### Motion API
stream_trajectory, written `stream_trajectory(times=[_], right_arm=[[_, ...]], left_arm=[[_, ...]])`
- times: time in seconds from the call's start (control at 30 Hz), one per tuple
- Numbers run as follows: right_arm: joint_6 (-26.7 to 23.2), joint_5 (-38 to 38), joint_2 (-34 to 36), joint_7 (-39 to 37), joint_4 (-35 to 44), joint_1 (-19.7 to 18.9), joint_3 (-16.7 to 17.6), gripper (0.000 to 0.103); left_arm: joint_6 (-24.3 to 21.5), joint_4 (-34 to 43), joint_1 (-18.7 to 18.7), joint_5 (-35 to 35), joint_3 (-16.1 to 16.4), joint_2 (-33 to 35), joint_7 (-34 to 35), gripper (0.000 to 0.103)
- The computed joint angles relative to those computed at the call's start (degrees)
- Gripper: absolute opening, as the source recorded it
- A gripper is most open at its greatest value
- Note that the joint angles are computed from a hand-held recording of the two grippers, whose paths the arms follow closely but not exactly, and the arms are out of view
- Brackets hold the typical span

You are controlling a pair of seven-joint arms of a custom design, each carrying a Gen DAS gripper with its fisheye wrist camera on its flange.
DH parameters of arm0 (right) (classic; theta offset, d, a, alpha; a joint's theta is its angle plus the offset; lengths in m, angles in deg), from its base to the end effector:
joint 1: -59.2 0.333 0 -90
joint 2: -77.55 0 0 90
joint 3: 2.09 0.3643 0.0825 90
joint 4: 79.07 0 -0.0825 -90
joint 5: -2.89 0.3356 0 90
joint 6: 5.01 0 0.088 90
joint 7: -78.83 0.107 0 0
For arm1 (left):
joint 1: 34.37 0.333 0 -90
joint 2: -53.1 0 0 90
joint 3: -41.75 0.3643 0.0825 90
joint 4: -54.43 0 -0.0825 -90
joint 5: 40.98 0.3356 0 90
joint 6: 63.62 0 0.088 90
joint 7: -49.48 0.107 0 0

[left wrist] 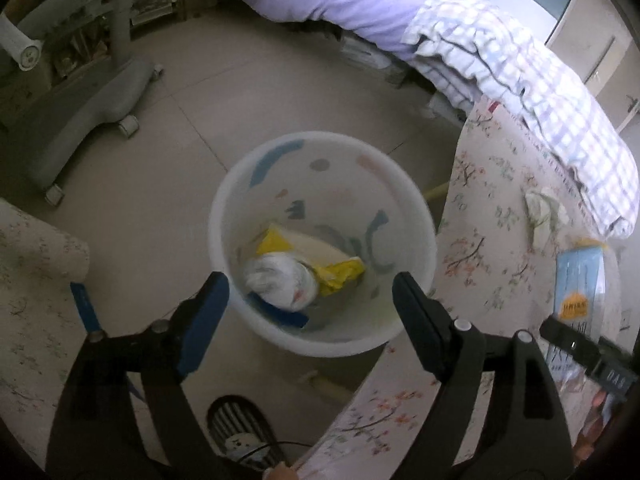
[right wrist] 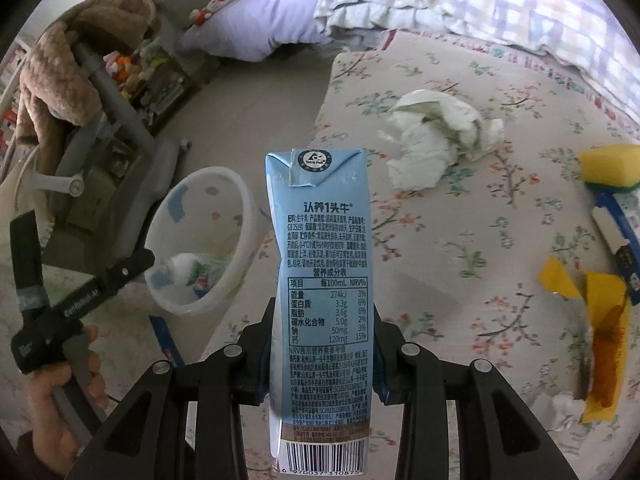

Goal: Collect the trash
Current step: 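Carry the white bottle to the wastebasket and open the left tool, then lower the blue milk carton over the wastebasket and open the right tool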

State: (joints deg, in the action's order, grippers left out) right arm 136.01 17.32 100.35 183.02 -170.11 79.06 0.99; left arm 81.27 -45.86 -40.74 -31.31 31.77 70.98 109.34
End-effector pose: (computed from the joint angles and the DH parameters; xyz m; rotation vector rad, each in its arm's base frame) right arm 0.6332 0.2603 0.5220 -1.8401 1.8672 -0.0156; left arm 0.6283 -0.1704 0.5153 -2.1467 1.8524 -0.5918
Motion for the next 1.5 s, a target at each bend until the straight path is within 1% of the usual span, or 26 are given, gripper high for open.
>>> stream_trajectory(times=[0.1,0.13,0.43,0.53,0.7,0.87,0.93,0.97,1.0,1.03,1.07,1.23,1.4,1.5], right_arm=[[-1.67,-0.19,1.83,0.41,2.79,0.43,0.20,0.038],[-1.93,-0.23,2.36,0.55,3.54,0.58,0.21,0.038],[-5.38,-0.60,10.64,1.72,15.93,2.95,0.96,0.038],[-7.63,-0.62,13.92,1.62,21.51,3.55,1.22,0.038],[-11.93,-0.39,19.86,2.39,31.63,4.35,1.34,0.038],[-14.46,-0.56,23.44,2.95,38.05,4.85,1.21,0.039],[-13.49,0.35,23.38,2.07,37.82,4.38,1.85,0.041],[-13.08,1.21,23.72,1.47,38.30,4.06,2.49,0.045],[-12.41,2.44,23.67,0.60,38.13,3.51,3.31,0.058],[-11.31,2.87,22.93,0.46,36.78,3.50,3.18,0.070],[-11.27,2.67,22.66,0.99,36.68,3.80,2.67,0.073],[-10.23,1.72,20.27,0.72,33.76,4.07,1.65,0.073],[-7.42,2.43,15.81,-0.40,26.38,3.10,1.68,0.073],[-7.58,1.59,14.91,0.38,25.73,3.21,0.96,0.073]], left_arm=[[0.53,-1.82,-0.36,2.64,1.28,-1.13,-1.69,0.099],[0.91,-2.55,-0.45,3.95,1.88,-1.57,-2.62,0.100],[0.85,-5.71,0.93,7.89,2.88,-3.88,-5.29,0.101],[-1.00,-5.55,0.75,10.44,3.47,-4.11,-6.65,0.101],[-0.86,-6.73,0.74,15.30,4.10,-5.15,-8.87,0.102],[-0.57,-7.56,1.67,14.77,3.66,-5.56,-8.68,0.102],[-0.70,-7.54,1.78,14.80,3.62,-5.55,-8.77,0.102],[-0.77,-7.47,1.83,14.70,3.58,-5.51,-8.77,0.102],[-0.80,-7.41,1.84,14.58,3.51,-5.45,-8.80,0.102],[-0.74,-7.47,1.91,14.40,3.45,-5.50,-8.72,0.102],[-0.68,-7.44,1.96,14.20,3.39,-5.45,-8.65,0.102],[-0.89,-7.18,1.81,14.15,3.30,-5.32,-8.48,0.102],[-0.71,-7.16,1.74,13.17,2.89,-5.32,-7.74,0.102],[-0.93,-6.78,1.63,12.11,2.46,-4.97,-6.53,0.102]])
